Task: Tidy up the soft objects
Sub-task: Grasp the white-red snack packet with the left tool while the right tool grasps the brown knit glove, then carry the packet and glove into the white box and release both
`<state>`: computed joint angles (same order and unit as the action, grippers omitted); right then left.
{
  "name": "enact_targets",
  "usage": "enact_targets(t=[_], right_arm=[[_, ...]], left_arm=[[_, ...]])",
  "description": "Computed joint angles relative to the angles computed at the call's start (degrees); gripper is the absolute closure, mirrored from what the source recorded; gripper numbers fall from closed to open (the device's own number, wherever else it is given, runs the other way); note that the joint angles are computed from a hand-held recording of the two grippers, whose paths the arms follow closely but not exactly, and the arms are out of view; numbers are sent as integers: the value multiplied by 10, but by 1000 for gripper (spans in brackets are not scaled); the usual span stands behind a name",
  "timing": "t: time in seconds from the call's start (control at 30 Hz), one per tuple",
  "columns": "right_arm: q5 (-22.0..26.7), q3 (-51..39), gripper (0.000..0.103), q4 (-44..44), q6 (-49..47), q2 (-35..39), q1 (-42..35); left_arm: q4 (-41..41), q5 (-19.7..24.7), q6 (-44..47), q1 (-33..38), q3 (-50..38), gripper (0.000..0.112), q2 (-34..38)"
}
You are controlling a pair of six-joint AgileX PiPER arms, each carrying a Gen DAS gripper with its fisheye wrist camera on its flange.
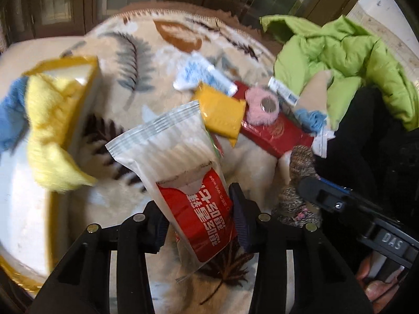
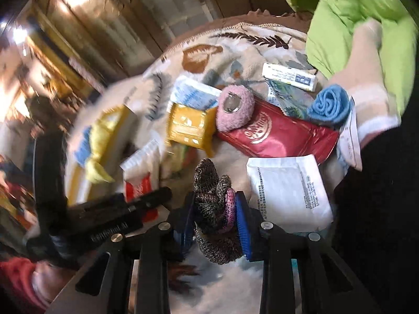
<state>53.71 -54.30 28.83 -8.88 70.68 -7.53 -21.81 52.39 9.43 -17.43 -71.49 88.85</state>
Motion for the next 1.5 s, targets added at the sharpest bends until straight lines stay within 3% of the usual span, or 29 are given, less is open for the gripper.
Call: enact_targets(t=[0.3, 0.67, 1.07, 1.3, 1.4, 1.5], right_arm=[[-10, -38, 73, 32, 40, 1, 69], [-48, -203, 72, 36, 99, 144, 225], [-26, -454, 72, -21, 193, 383, 353], [-18, -491, 68, -55, 219, 431, 378], [-29, -478, 67, -48, 218, 430, 378], [-30, -475, 63, -42, 214, 429, 377]], left_arm=[[2, 42, 69, 122, -28, 72, -38], [49, 26, 113, 258, -87, 72, 11], [98, -18, 100, 285, -87, 71, 86], [115, -29, 81, 288, -80, 67, 97], [134, -36, 65, 285, -75, 54, 94], [143, -41, 56, 286, -73, 52, 88]])
